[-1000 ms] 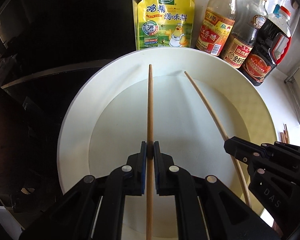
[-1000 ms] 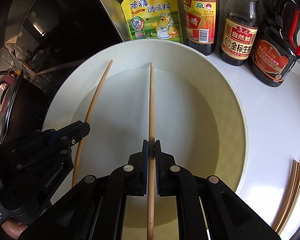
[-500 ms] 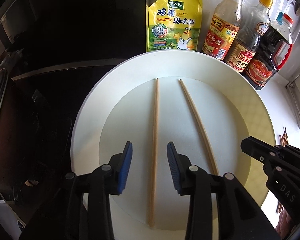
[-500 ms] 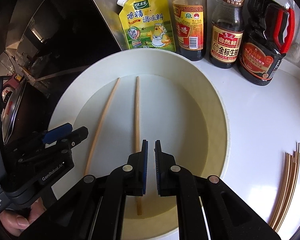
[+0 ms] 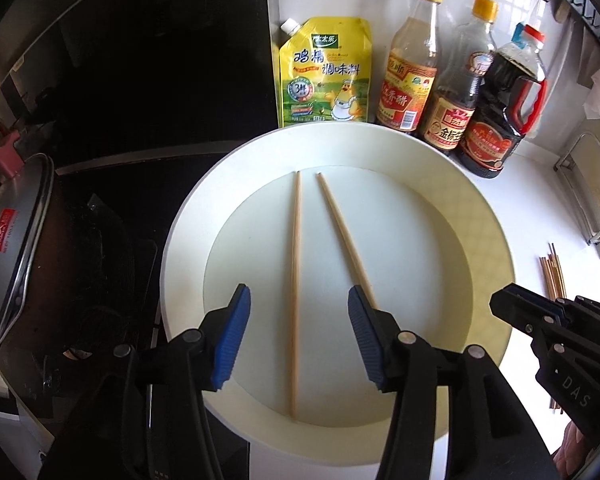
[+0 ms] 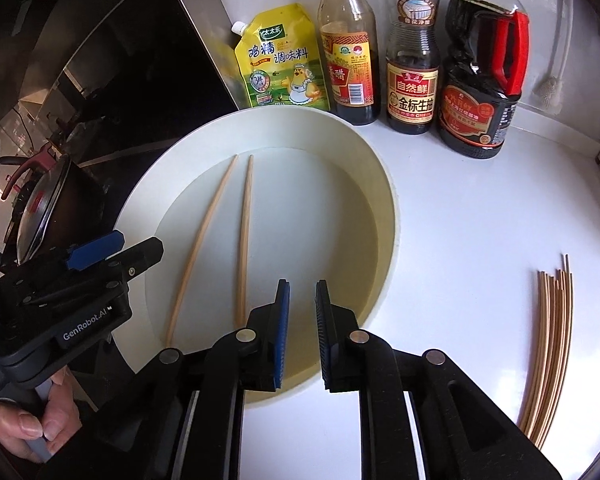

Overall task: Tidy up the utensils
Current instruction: 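Open both grippers to drop the chopsticks into the basin, then move both grippers back to the chopstick bundle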

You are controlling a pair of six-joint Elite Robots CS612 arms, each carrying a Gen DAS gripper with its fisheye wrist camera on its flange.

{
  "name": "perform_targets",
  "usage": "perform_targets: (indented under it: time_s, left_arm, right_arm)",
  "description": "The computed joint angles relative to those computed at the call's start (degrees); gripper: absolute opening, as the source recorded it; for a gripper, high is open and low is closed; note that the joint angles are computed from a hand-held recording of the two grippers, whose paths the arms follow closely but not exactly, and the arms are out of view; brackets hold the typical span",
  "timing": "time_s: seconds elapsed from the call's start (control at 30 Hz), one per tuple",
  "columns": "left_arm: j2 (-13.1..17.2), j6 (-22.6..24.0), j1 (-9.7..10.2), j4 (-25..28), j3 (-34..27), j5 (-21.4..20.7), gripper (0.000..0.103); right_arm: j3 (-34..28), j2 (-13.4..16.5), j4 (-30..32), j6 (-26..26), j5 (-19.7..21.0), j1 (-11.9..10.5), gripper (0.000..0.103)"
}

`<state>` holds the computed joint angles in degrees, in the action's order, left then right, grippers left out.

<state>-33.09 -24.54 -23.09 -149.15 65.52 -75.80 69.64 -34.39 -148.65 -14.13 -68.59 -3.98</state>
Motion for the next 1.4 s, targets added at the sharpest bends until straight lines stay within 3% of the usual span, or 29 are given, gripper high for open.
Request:
perform_targets:
  time_s: [0.33, 0.77, 1.1, 1.4]
  left_arm:
    - [-2.3, 0.3, -2.20, -3.6, 3.4, 1.0, 0.064]
    - [-1.3, 2.4, -5.63, -3.6, 1.4, -1.9, 0.075]
    - [1.3, 2.5, -8.23, -2.9, -2.4, -4.9, 0.082]
    - [3.6, 2.6, -10.21, 0.9, -5.1, -5.6, 0.083]
  right_arm:
    - [6.6, -3.6, -4.8, 1.2, 0.9, -2.3, 0.027]
    - [12.3, -6.3, -8.0, 2.0, -2.4, -6.9, 0.038]
    - [14.2, -6.2, -10.8, 1.8, -7.5, -10.8, 0.047]
    - [13.1, -4.0, -10.1, 0.7, -9.4, -13.2, 0.047]
